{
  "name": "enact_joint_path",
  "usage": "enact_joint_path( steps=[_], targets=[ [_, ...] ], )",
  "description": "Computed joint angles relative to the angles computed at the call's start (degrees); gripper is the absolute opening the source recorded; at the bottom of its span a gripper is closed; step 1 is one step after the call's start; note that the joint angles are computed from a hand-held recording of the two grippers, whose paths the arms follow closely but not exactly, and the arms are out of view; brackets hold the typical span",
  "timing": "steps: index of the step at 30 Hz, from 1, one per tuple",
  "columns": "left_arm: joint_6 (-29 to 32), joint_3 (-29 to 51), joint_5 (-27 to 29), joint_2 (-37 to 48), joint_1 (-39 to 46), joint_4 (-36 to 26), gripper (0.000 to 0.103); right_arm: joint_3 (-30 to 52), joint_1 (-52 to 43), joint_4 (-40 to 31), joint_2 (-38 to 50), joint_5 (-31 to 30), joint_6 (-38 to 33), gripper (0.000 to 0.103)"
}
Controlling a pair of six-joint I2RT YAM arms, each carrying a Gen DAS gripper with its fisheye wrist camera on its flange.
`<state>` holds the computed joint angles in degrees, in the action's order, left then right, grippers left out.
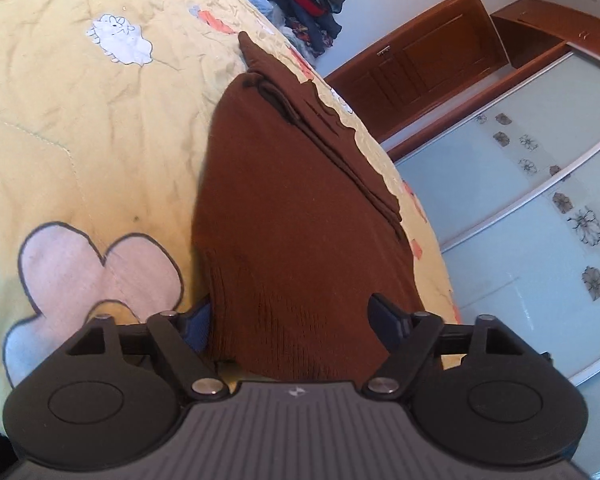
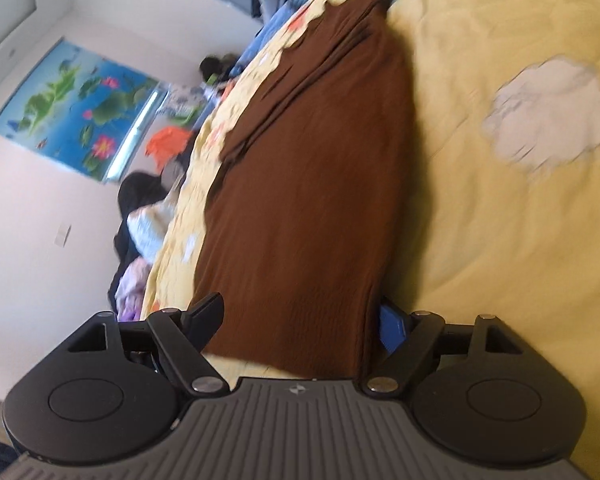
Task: Fold small clothes
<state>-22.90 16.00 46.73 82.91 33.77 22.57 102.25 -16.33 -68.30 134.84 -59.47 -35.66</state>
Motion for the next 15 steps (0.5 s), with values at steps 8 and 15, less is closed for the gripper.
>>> enact_joint_path(
  steps=[8, 15],
  targets=[
    [7.62, 2.94, -5.21, -1.30, -1.33, -11.52, 0.005, -5.93, -1.38, 5.82, -2.17, 3.38, 1.46, 0.012],
    [8.41, 4.07, -0.09, 0.44, 1.81, -13.76, 0.025, -1.46, -3.72, 0.04, 1.44, -0.30, 2.90, 0.034]
  ],
)
